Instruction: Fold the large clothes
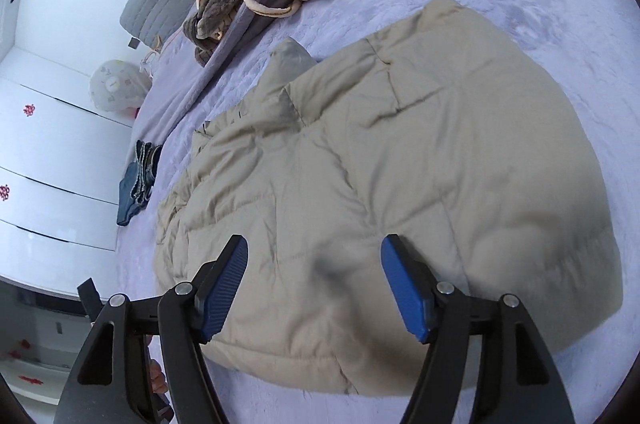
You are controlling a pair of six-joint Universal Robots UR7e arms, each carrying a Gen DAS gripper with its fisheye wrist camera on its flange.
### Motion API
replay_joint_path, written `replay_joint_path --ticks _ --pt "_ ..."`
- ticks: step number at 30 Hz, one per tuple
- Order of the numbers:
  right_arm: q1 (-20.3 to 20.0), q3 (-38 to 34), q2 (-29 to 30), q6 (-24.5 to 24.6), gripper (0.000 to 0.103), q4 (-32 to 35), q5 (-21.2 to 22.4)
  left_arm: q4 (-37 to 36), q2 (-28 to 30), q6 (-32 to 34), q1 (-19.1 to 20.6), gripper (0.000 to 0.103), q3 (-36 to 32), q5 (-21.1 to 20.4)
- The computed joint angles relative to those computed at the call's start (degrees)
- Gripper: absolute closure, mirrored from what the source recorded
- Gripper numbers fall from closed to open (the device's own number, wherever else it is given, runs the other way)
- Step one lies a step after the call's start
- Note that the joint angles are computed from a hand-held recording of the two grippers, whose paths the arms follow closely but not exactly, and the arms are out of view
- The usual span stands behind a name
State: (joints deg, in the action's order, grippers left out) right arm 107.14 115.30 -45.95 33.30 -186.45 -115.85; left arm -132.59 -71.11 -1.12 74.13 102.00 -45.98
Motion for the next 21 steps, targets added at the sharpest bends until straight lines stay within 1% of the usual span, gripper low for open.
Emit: replay_joint_path --ticks 3,4,5,6,9,14,17,19,21 --pt "1.0 2.74 -1.36 1.75 0.03 0.07 -0.32 2.9 -2.28 -2.44 -0.35 0.001 1.28 -1.04" --pt "1.33 3.58 -1.7 2.44 0.027 -0.01 -0.47 3.8 -2.92 -3.24 -0.48 0.001 1.62 -1.42" --pt "1.77 4.44 -1.97 3.24 0.018 -0.26 -0.86 4.63 -3.48 -3.94 -0.57 0.001 1.9 -1.81" --pt "2.22 5.14 -2.11 3.93 0.017 -0.65 -1.31 5.5 -3.92 -4.65 -0.7 0.001 2.12 -2.11" --pt "2.97 7.13 -2.76 6.43 0.017 -0.57 -1.37 8.15 -5.14 -6.51 -0.99 0.001 2.73 -2.98" --pt "3.54 10.18 -3.36 9.83 0.017 -2.34 -1.35 11.06 -7.09 -7.15 -1.11 0.001 3.77 -4.63" --pt "3.69 11.47 -3.32 11.6 0.017 -3.12 -1.98 11.7 -8.2 -9.19 -0.68 0.001 4.72 -4.39" --pt "3.28 12.58 -3.11 12.63 0.016 -4.53 -1.45 11.95 -8.89 -10.84 -0.05 0.001 5.24 -4.37" --pt "2.7 13.69 -2.9 13.72 0.016 -6.23 -0.93 11.51 -9.6 -11.27 0.71 0.001 5.8 -5.18"
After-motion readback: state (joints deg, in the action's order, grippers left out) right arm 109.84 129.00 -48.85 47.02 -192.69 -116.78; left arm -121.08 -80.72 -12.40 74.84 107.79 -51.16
